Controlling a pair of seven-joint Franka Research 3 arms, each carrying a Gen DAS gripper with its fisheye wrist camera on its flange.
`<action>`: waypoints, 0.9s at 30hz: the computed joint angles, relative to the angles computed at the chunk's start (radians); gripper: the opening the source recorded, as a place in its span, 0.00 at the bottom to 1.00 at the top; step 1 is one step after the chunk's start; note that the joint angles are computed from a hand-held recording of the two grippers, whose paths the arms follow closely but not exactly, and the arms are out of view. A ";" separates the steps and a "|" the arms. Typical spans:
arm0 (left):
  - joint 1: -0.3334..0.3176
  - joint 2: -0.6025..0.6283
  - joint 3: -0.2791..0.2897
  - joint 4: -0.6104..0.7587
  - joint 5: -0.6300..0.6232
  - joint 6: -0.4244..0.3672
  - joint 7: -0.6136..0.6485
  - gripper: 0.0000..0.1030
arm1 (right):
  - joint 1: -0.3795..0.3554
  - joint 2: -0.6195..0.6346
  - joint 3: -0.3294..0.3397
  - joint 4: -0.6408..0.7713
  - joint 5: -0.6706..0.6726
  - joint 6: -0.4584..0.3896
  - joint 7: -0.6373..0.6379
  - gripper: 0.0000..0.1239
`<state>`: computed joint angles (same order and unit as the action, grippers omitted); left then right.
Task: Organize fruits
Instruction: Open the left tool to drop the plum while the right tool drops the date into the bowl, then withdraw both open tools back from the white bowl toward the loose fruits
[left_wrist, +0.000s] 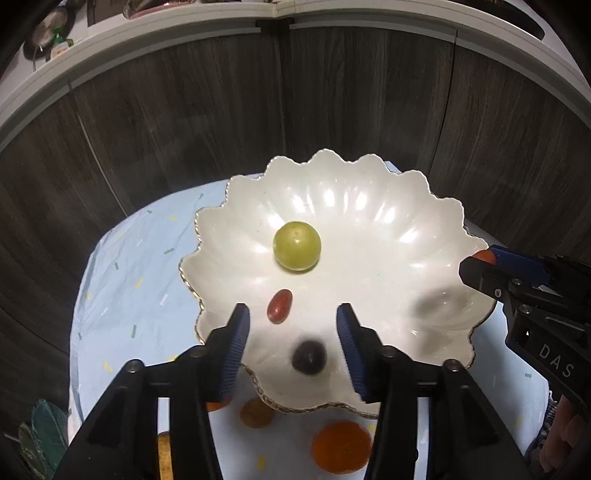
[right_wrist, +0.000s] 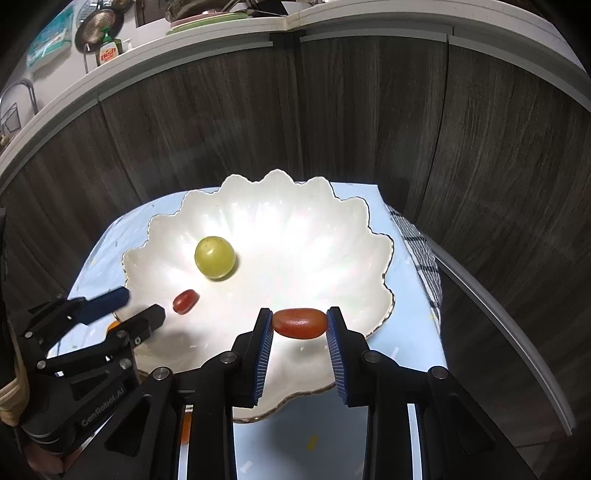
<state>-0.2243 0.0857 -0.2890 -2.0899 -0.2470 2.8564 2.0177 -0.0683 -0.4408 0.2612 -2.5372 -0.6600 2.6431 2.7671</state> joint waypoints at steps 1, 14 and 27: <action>-0.003 -0.003 0.004 -0.004 0.018 0.008 -0.013 0.54 | -0.001 -0.005 0.001 -0.002 -0.001 0.000 0.004 0.31; -0.002 -0.054 0.027 -0.040 0.032 0.059 -0.051 0.86 | -0.006 -0.050 0.028 0.004 -0.041 -0.050 0.065 0.59; -0.020 -0.110 0.066 -0.067 -0.033 0.050 0.000 0.87 | 0.015 -0.080 0.052 0.027 -0.054 -0.096 0.081 0.59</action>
